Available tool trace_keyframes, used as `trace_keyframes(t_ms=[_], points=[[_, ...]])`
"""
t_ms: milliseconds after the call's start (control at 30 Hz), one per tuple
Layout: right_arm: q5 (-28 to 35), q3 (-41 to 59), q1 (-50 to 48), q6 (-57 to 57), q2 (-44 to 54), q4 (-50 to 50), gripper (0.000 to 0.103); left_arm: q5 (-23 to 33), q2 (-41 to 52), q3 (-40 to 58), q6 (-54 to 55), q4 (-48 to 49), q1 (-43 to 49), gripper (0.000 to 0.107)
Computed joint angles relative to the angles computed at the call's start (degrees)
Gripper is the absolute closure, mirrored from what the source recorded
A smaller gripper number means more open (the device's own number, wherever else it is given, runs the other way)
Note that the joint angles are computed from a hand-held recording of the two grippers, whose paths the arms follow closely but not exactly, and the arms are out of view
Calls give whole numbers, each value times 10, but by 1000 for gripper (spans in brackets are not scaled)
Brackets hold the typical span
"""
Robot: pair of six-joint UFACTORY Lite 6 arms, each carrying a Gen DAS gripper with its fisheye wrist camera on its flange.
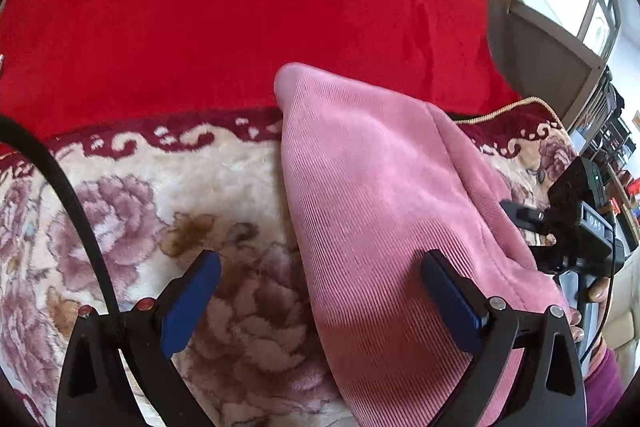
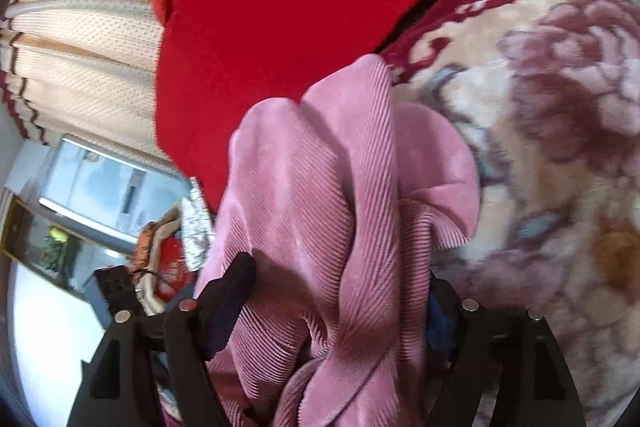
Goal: Fold large clothes
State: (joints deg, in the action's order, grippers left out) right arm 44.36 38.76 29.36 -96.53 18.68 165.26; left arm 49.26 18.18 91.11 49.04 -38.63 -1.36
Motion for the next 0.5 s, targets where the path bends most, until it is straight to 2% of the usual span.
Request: trace_keyframes(t_ms=[67, 300, 400, 500], points=[[26, 10, 0, 4, 26, 8, 19, 22, 16, 7, -5, -23, 7, 7], [-10, 49, 20, -30, 42, 35, 20, 84, 51, 25, -20, -41, -14, 7], [-31, 55, 22, -37, 40, 41, 28, 82, 53, 22, -29, -42, -25, 7], [-33, 50, 21, -35, 40, 44, 38, 66, 42, 13, -41, -34, -34, 12]])
